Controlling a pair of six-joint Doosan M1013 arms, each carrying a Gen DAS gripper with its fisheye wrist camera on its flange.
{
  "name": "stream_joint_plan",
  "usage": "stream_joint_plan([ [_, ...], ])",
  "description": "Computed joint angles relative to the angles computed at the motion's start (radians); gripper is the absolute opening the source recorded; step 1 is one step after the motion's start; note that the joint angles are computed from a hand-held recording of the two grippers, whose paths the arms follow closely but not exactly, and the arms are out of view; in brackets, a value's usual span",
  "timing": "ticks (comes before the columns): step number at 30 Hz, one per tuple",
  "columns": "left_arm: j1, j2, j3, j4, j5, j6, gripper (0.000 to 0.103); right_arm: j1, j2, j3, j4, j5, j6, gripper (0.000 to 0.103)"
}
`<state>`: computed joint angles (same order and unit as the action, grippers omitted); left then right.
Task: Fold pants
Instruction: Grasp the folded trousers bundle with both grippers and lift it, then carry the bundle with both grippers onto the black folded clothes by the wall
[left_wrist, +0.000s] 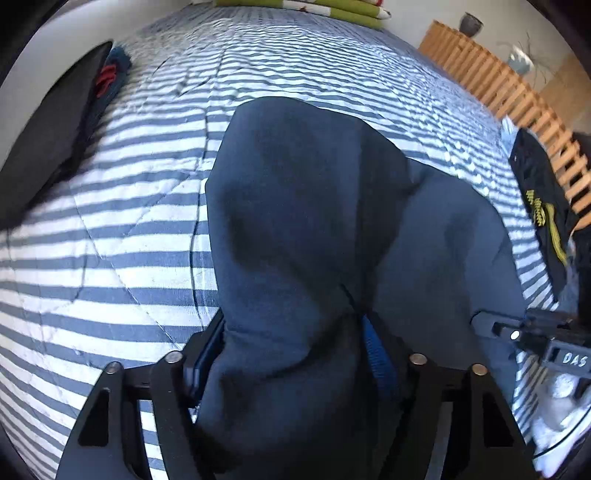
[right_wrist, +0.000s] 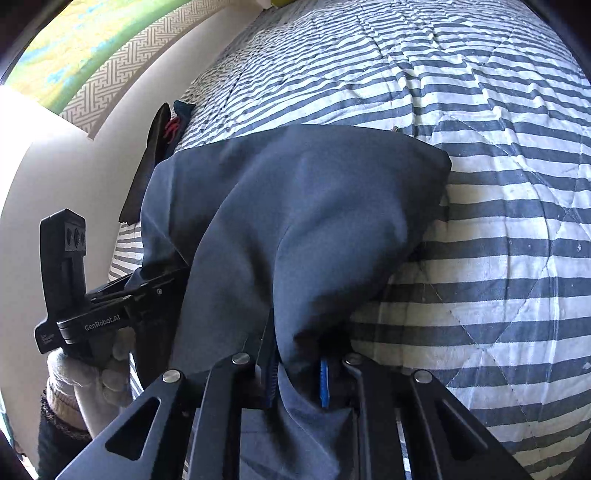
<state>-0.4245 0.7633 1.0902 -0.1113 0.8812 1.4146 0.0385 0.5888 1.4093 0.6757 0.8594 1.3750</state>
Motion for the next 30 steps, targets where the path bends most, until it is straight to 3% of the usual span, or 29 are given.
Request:
stream_joint_plan([
  [3,0.014,-0.019,0.022,-0.085,-0.031,0.016,0.052,0.01,-0.013,0.006,-0.04,-0.027,0.01,0.012],
  [8,0.034,-0.076,0.094,-0.19,-0.117,0.052,0.051,0.02,-0.06,0.036,-0.075,-0.094,-0.005,0.011],
  [16,0.062,-0.186,0.19,-0.219,-0.265,0.082,0.05,0.052,-0.136,0.052,-0.116,-0.191,-0.075,0.01],
  [24,0.106,-0.258,0.198,-0.021,-0.364,-0.073,0.05,0.109,-0.13,-0.05,-0.134,-0.236,-0.17,0.01],
  [30,0.172,-0.271,0.157,0.184,-0.383,-0.233,0.05,0.173,-0.05,-0.214,-0.124,-0.26,-0.221,0.01],
])
